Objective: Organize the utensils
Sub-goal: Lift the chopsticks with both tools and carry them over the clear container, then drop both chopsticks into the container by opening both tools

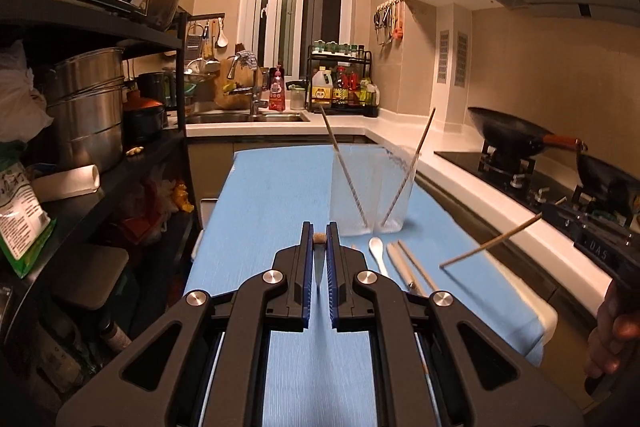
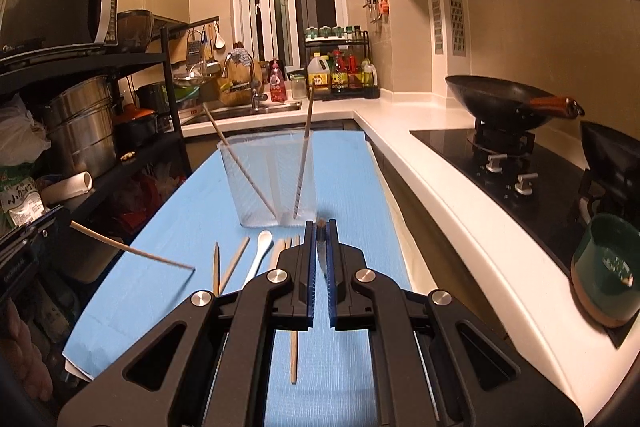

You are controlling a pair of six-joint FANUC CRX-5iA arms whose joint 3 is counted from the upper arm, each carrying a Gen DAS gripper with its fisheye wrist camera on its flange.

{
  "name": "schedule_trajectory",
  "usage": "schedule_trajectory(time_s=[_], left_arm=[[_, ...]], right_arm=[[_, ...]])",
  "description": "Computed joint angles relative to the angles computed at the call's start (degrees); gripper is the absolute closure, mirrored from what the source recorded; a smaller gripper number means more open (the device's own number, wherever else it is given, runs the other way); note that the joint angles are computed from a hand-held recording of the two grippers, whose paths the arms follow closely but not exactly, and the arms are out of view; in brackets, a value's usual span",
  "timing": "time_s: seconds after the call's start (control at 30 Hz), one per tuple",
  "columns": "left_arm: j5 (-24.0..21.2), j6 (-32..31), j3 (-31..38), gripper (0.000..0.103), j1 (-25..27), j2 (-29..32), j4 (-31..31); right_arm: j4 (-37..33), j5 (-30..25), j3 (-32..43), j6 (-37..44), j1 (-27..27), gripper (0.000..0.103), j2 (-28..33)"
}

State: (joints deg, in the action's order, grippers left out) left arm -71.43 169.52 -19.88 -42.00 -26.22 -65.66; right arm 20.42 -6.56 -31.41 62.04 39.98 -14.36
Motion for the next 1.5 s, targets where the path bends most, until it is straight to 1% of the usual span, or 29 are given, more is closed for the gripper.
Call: schedule_trajectory(time_s=[0.07, 0.13, 0.17, 0.23, 0.3, 0.33, 0.43, 0.57, 0.7, 0.83, 0.9, 1.0, 1.13, 1.2, 1.3, 1.37, 1.5], left_arm=[[3.68, -3.81, 0.85, 0.097, 4.43, -1.32, 3.31], [7.92, -8.65, 1.79, 0.097, 10.28, -2.67, 8.09], [9.67, -10.86, 2.18, 0.097, 12.75, -3.06, 10.39], [12.41, -14.77, 3.01, 0.097, 16.95, -3.44, 14.59], [14.7, -18.73, 3.65, 0.097, 20.91, -3.61, 19.1], [16.59, -22.31, 3.88, 0.097, 23.93, -3.75, 22.93], [18.95, -29.56, 4.68, 0.097, 29.28, -3.47, 30.26], [22.3, -40.27, 5.37, 0.096, 37.28, -2.94, 41.67], [24.66, -49.04, 6.96, 0.097, 43.21, -1.56, 50.46], [26.36, -53.09, 10.16, 0.096, 45.12, 0.71, 52.99], [27.92, -54.92, 11.61, 0.096, 46.03, 1.91, 54.33], [30.75, -57.22, 13.46, 0.097, 47.13, 4.05, 56.26], [33.1, -57.79, 16.51, 0.097, 47.64, 8.44, 56.13], [33.71, -58.43, 17.56, 0.097, 48.21, 11.08, 56.75], [34.57, -59.63, 17.88, 0.097, 48.96, 14.62, 58.09], [33.83, -58.93, 18.89, 0.097, 48.85, 17.63, 57.21], [33.14, -60.65, 19.6, 0.097, 48.3, 21.97, 57.53]], right_arm=[[-2.51, -1.78, 2.62, 2.28, 0.31, 0.098, 0.55], [-7.88, -4.94, 6.47, 7.7, 0.85, 0.098, 1.25], [-9.0, -6.0, 7.77, 9.08, 0.97, 0.098, 1.53], [-10.96, -8.51, 10.6, 11.47, 1.32, 0.098, 2.25], [-15.86, -12.2, 14.72, 16.23, 1.23, 0.098, 3.25], [-17.38, -13.35, 16.1, 17.65, 1.15, 0.098, 3.53], [-21.81, -16.88, 20.86, 21.71, 0.51, 0.098, 5.0], [-27.13, -21.47, 27.79, 26.71, -0.62, 0.098, 7.89], [-30.65, -23.73, 33.48, 31.46, -1.27, 0.098, 10.54], [-34.31, -25.03, 40.16, 35.06, -2.24, 0.098, 13.77], [-34.29, -24.57, 42.68, 35.56, -2.19, 0.098, 15.33], [-36.74, -23.67, 46.35, 38.06, -2.49, 0.098, 17.56], [-36.16, -21.84, 49.56, 39.12, -1.62, 0.098, 21.1], [-37.4, -21.84, 51.32, 40.8, -1.65, 0.098, 23.42], [-36.85, -21.12, 52.11, 41.49, -1.25, 0.098, 26.35], [-36.9, -21.21, 52.43, 41.71, -1.24, 0.098, 27.98], [-37.37, -22.14, 52.85, 41.47, -1.38, 0.098, 30.4]])
